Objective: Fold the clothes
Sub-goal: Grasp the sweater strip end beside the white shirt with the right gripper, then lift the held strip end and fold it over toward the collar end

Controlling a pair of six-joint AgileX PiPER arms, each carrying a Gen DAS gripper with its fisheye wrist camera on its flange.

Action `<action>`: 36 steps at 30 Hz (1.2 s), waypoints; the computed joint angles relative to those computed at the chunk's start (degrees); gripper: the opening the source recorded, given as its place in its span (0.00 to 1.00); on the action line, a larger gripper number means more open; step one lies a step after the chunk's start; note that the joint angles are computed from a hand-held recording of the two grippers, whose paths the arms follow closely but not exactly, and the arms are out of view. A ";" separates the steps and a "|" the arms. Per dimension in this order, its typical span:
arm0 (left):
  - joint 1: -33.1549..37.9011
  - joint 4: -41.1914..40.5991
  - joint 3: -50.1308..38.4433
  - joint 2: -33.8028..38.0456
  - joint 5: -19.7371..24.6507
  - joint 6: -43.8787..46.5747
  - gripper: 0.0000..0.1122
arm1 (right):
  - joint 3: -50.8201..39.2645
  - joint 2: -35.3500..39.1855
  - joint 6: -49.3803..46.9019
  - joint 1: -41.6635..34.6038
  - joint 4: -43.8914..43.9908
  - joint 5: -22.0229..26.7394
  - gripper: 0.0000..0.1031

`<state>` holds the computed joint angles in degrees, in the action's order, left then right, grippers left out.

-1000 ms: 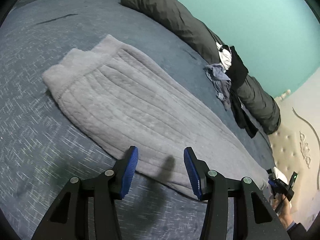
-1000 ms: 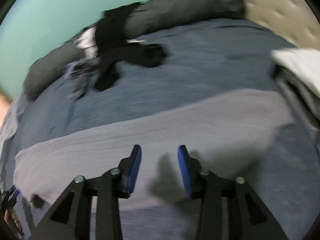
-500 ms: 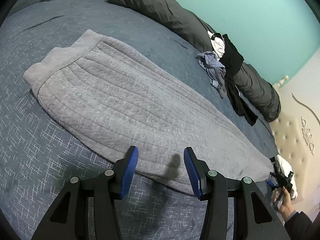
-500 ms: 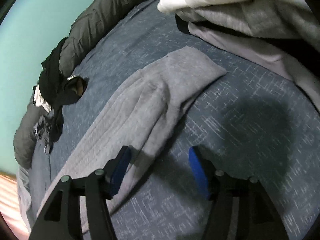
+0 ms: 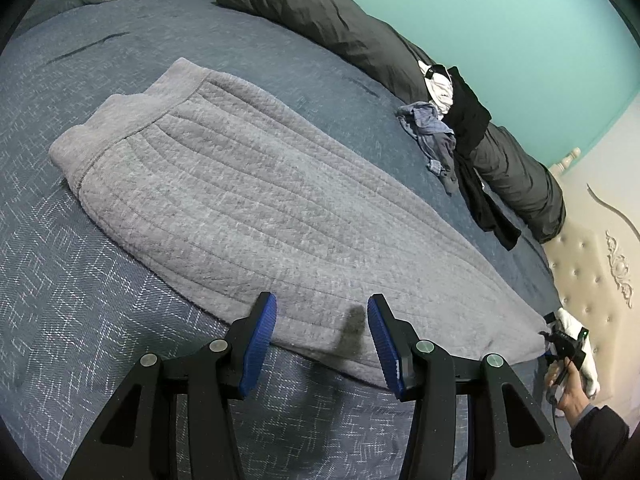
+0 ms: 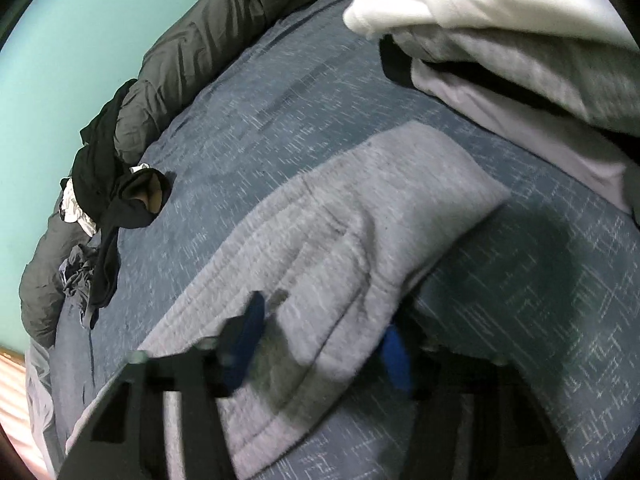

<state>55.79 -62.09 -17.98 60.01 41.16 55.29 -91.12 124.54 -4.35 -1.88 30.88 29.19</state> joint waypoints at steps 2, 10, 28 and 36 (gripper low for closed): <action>-0.03 1.39 0.02 -1.27 0.34 -1.99 0.46 | 0.07 -0.64 -0.15 0.53 -0.91 -0.63 0.23; 4.12 1.12 -0.44 -1.59 3.69 -0.50 0.46 | -1.24 -8.06 3.68 3.49 -10.15 -0.52 0.17; 17.94 4.74 -1.18 -4.89 15.82 3.92 0.46 | -21.36 -11.98 12.06 4.05 -23.93 15.82 0.16; 10.68 5.71 -0.63 -6.86 11.64 -0.89 0.46 | -25.71 -12.16 8.56 0.09 -22.97 18.93 0.16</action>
